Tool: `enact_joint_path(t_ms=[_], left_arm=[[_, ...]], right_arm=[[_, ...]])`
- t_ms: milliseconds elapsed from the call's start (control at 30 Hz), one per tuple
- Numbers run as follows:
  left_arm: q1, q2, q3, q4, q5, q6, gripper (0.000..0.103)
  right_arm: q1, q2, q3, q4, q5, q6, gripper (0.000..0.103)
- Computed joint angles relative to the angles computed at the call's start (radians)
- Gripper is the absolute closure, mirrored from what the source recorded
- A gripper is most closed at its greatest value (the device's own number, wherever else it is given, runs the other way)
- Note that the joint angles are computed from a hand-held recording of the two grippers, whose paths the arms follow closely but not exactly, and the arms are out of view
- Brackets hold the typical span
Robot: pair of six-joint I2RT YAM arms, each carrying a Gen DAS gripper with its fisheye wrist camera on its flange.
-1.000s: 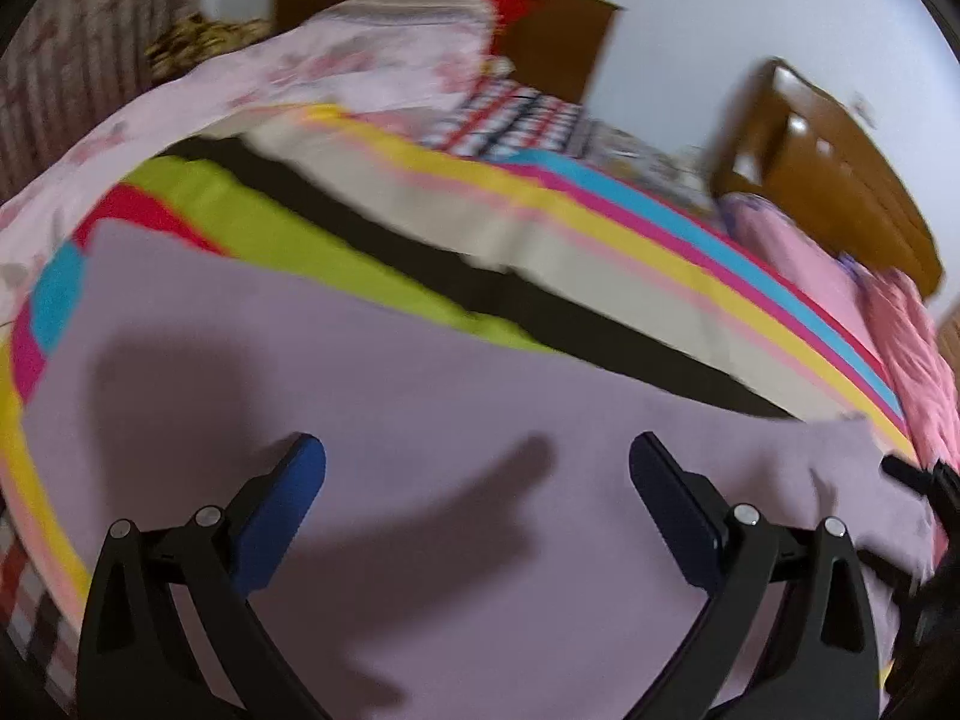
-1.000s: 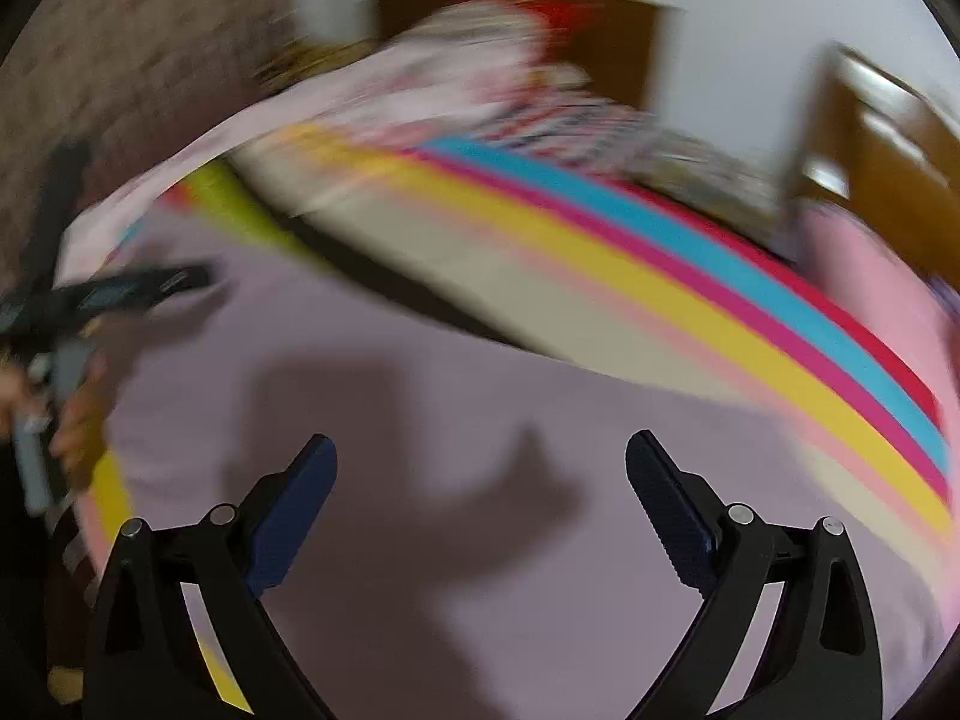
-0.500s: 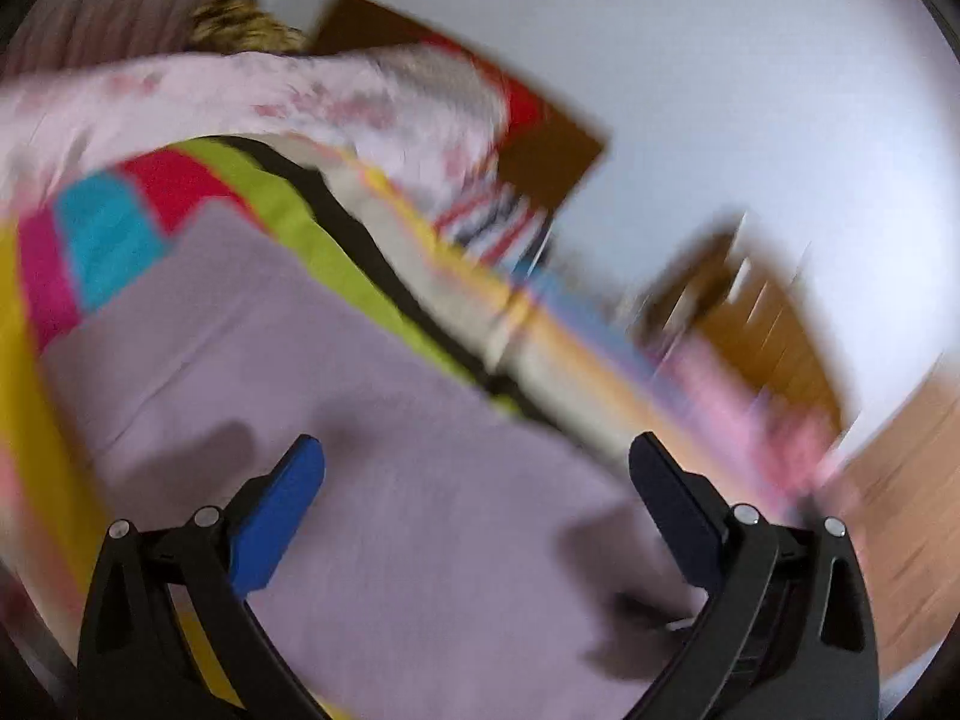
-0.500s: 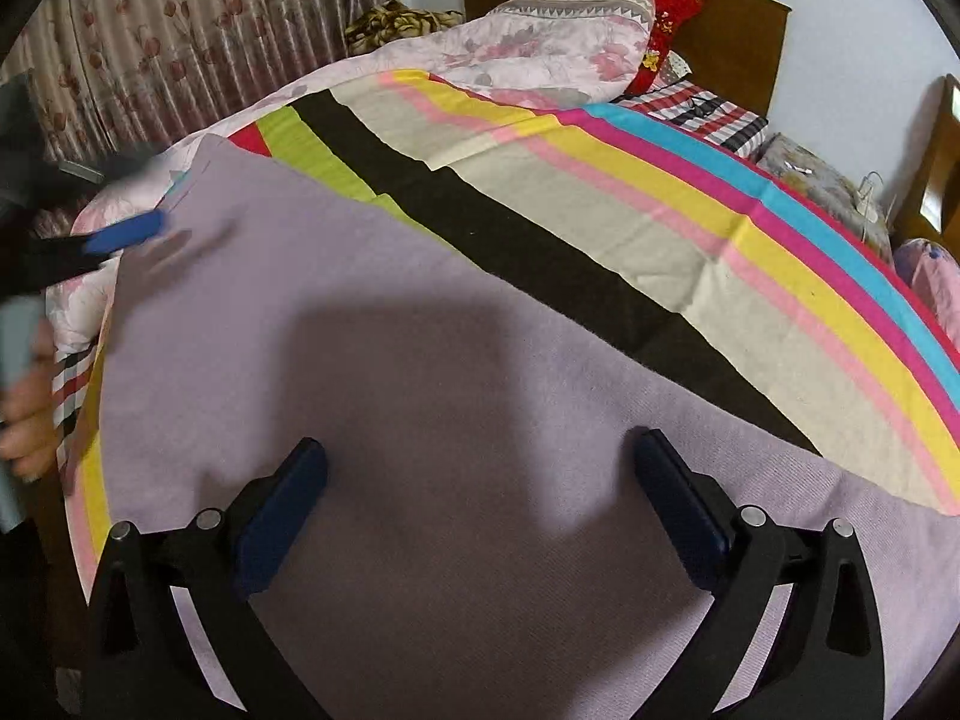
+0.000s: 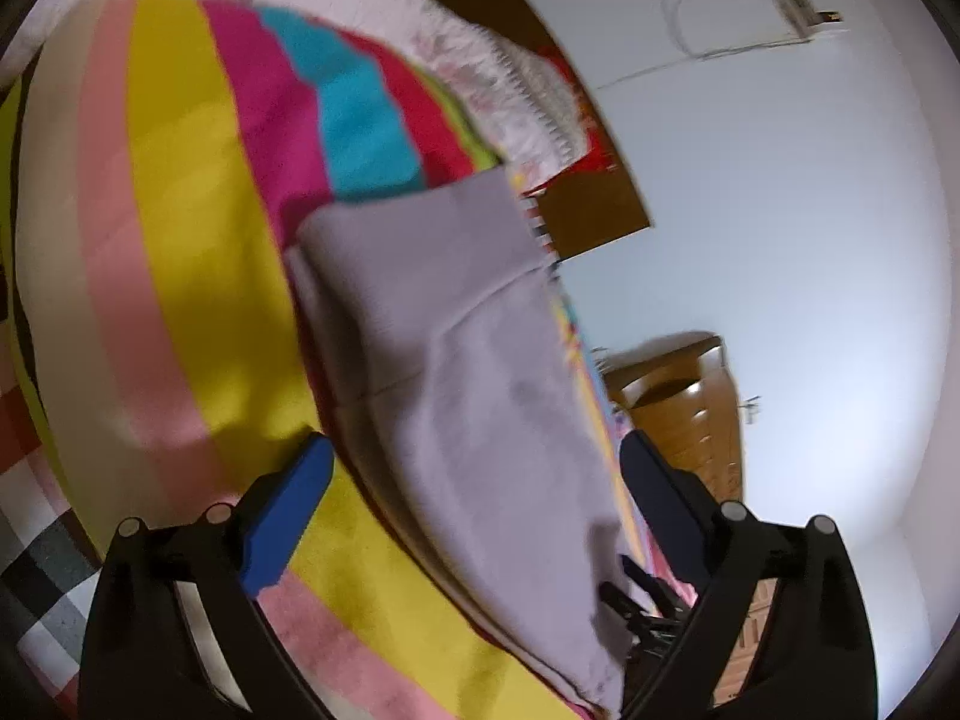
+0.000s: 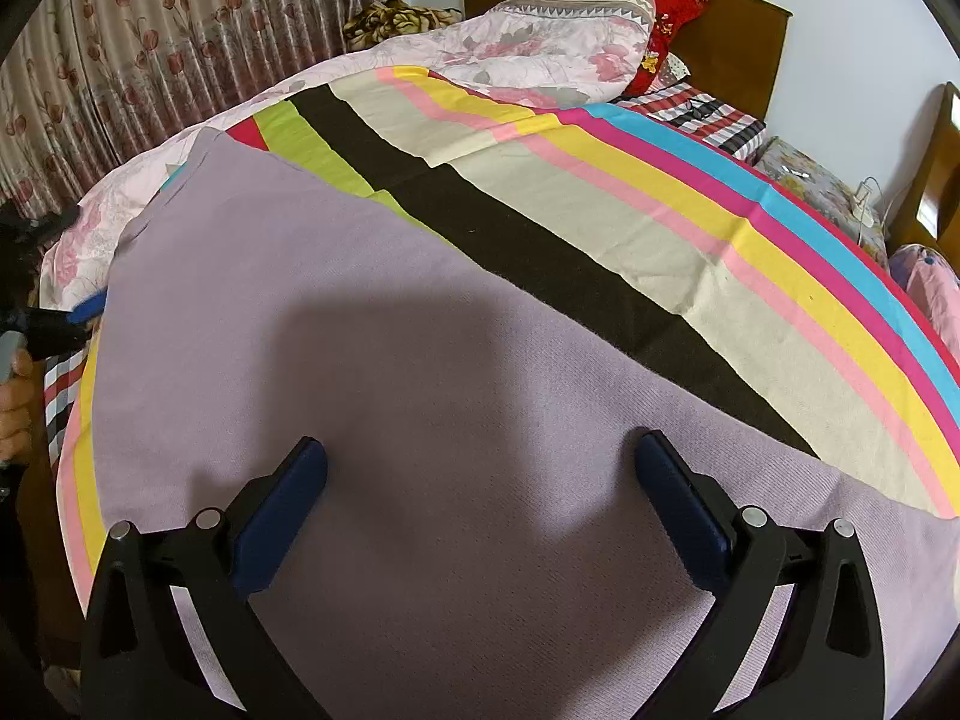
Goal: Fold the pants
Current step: 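Grasp the ribbed cuff of the lilac sweatpants with the left tool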
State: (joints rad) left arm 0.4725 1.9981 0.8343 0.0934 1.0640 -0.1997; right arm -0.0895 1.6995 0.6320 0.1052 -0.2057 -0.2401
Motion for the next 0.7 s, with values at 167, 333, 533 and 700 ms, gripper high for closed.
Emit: enact_joint_path(t_ms=[167, 333, 533, 700], left_arm=[[-0.008, 0.056, 0.059, -0.046, 0.030, 0.012, 0.008], [0.011, 0.062, 0.083, -0.080, 0.093, 0.032, 0.049], [0.000, 0.165, 0.067, 0.148, 0.091, -0.109, 0.050], [-0.017, 0.168, 0.017, 0.401, 0.127, -0.237, 0.022]], right_arm=[[-0.001, 0.000, 0.000, 0.000, -0.001, -0.001, 0.004], [0.000, -0.001, -0.002, 0.002, 0.000, 0.000, 0.004], [0.001, 0.000, -0.002, 0.002, 0.001, 0.000, 0.004], [0.000, 0.000, -0.002, 0.002, 0.000, -0.001, 0.004]])
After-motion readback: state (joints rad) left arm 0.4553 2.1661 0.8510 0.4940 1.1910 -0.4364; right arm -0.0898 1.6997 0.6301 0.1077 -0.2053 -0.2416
